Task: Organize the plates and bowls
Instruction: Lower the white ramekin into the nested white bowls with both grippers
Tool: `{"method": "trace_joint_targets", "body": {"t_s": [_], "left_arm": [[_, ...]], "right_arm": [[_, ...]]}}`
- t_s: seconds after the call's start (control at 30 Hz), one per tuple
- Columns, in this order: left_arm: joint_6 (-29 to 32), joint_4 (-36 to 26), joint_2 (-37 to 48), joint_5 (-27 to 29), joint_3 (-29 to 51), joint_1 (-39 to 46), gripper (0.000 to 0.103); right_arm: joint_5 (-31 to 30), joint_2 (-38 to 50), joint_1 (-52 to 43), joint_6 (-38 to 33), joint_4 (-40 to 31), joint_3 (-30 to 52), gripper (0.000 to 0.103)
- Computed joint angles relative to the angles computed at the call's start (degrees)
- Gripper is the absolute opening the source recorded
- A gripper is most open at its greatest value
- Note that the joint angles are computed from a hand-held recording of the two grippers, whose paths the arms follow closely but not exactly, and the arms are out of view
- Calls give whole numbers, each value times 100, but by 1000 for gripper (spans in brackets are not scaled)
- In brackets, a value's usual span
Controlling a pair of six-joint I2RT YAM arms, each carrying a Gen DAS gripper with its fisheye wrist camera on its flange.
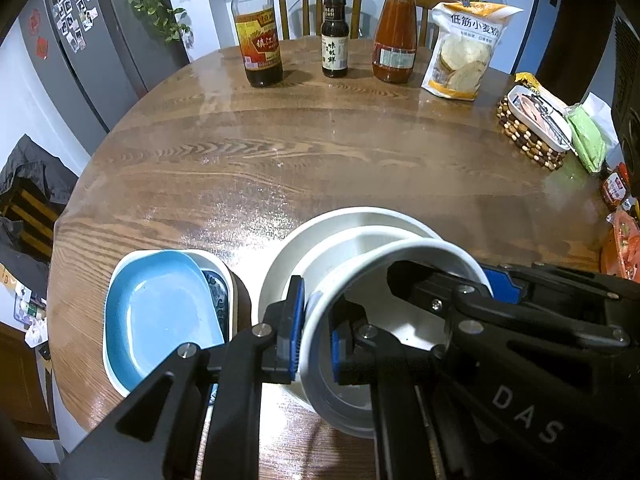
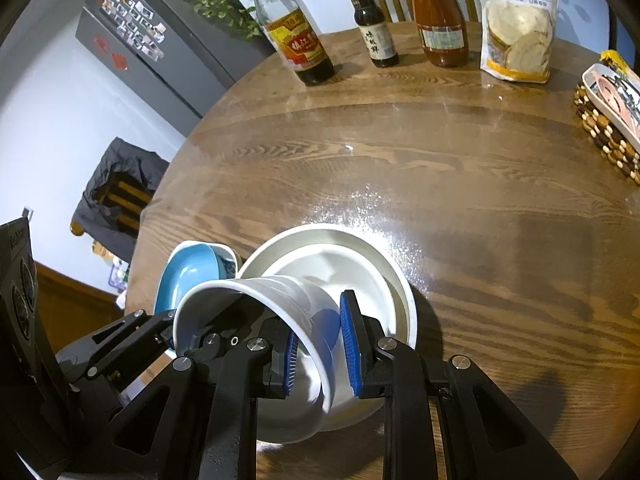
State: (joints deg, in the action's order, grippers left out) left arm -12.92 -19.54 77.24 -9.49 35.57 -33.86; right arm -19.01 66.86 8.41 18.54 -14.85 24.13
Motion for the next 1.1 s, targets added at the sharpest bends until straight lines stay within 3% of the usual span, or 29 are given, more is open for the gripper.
{"method": "trace_joint_targets", "body": {"t_s": [1.1], "left_arm": [[116, 238, 1143, 226, 485, 146, 8]], "right_arm": [[-84, 1217, -204, -76, 428, 299, 24]]}}
